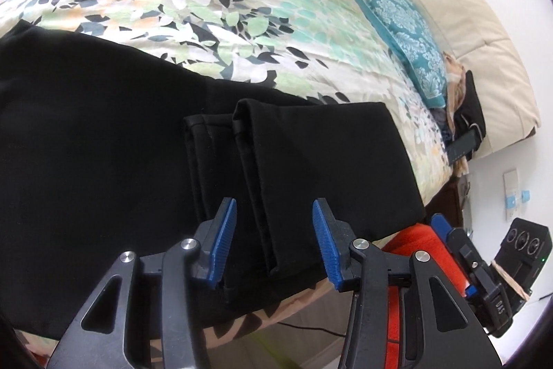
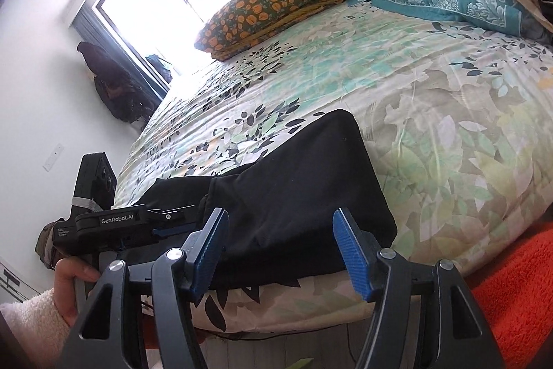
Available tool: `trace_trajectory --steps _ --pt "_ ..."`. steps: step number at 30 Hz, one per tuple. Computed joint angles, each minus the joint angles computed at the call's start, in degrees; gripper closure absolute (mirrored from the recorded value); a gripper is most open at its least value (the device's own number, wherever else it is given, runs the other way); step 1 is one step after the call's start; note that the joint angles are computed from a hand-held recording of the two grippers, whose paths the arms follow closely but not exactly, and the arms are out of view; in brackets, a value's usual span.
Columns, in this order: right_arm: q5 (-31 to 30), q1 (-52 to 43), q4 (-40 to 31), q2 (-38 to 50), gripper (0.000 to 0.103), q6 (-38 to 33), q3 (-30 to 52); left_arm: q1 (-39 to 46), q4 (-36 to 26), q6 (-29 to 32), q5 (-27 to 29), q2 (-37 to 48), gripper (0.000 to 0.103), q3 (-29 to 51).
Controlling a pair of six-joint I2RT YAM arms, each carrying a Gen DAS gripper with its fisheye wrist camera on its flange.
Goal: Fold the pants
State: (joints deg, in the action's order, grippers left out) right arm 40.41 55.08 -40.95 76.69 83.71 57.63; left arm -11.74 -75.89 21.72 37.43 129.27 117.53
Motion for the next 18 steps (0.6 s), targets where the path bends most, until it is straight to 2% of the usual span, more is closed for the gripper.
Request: trace_trajectory --steps 3,4,5,6,8,10,13,15,18 --pt "-0.2 -0.1 0.8 0.5 0.040 -0.9 0.1 -2.1 -0.7 0.1 -1.4 1.2 0.056 0.2" --pt "-0.3 -0.1 0.9 0.5 0.040 -0.8 0.0 -3.0 0.6 -0.1 -2.7 0.7 0.060 -0.9" --pt "-0.3 0.0 0.8 0.6 0.040 -0.6 0.0 -3.6 3.1 -0.9 -4.8 -0.8 0.094 -3.3" --pt "-0.1 0.1 0.4 0.6 0.040 -0.2 0.1 -3.7 3.5 -1.7 -5.1 -1.2 0.100 -3.7" --pt "1.3 1.0 -1.3 0.6 0.040 1.1 0.8 -1.9 3.4 -3.3 -2.1 -3.1 0.101 -4.3" --pt "3.5 2.2 -4.7 0.7 0.040 3.1 2.1 0.1 3.9 -1.0 -0.5 -6.5 0.100 -5.6" --pt "4.4 2.0 -10.0 2.0 0.035 4.7 4.5 1.5 4.2 3.3 -3.5 -8.2 0.100 -6.7" --pt "2.1 -1.0 -11.9 4.4 0.035 1.2 6.6 1.6 6.2 3.5 -6.3 -7.9 0.100 -8.9" --pt "-5.3 -7.7 -8.2 9.6 0.035 -11.0 8.9 1.1 8.2 2.7 -8.1 -6.8 0.099 -11.9"
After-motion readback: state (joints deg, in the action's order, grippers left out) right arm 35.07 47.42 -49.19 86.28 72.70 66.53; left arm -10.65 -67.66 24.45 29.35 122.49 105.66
